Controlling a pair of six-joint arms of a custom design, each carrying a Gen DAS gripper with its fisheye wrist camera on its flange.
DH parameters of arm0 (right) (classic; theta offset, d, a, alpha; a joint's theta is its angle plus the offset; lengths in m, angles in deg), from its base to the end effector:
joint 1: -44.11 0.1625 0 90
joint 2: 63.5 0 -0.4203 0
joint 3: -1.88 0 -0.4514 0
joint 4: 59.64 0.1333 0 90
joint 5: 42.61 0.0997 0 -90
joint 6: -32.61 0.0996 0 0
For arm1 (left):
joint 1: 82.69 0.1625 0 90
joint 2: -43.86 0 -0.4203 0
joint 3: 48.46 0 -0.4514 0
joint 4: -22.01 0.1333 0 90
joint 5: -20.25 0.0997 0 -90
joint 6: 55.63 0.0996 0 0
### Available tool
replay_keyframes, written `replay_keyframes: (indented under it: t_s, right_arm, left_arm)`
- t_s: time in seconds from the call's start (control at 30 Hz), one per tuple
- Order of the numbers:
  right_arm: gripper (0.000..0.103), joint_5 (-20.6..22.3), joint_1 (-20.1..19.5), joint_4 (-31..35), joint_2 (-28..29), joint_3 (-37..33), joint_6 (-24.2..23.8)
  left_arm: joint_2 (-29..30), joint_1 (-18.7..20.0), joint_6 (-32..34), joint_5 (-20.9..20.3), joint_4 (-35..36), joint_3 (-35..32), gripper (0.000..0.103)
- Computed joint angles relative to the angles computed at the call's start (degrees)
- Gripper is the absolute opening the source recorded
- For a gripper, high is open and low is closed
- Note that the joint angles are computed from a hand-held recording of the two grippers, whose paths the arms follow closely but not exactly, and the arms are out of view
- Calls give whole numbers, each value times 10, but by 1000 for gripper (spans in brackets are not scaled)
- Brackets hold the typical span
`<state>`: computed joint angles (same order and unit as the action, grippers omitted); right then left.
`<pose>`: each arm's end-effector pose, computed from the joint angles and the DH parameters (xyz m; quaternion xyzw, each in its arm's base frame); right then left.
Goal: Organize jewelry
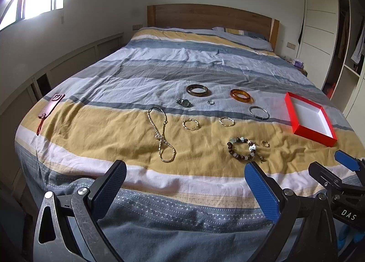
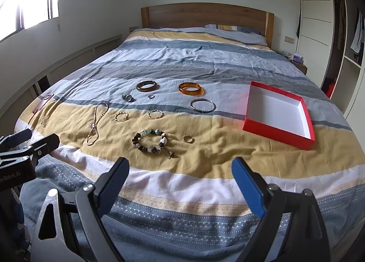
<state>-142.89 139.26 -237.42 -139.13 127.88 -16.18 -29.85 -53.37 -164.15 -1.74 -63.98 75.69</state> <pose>0.1627 -0.5184 0.2047 0.4022 -0.8538 0.2650 0.1975 -0.2670 -0.4088 0.1151 -0.0650 0.7776 -0.4594 0.4244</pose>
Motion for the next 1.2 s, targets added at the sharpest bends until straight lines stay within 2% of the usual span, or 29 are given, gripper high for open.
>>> replay_keyframes:
  t_s: [0.27,0.67,0.93,1.2]
  right_arm:
    - [91,5,2,-12,12,-12,12]
    - [91,-57,25,-32,42,-35,58]
    - [91,-83,34,-43,51,-41,60]
    - [91,-89,36,-27,61,-47,64]
  left_arm:
    - [2,17,66,12,-55,-2,102]
    - [-11,44,176,27,-127,6,102]
    - [-9,62,290,27,-249,22,102]
    - [-9,75,364,27,-328,36,101]
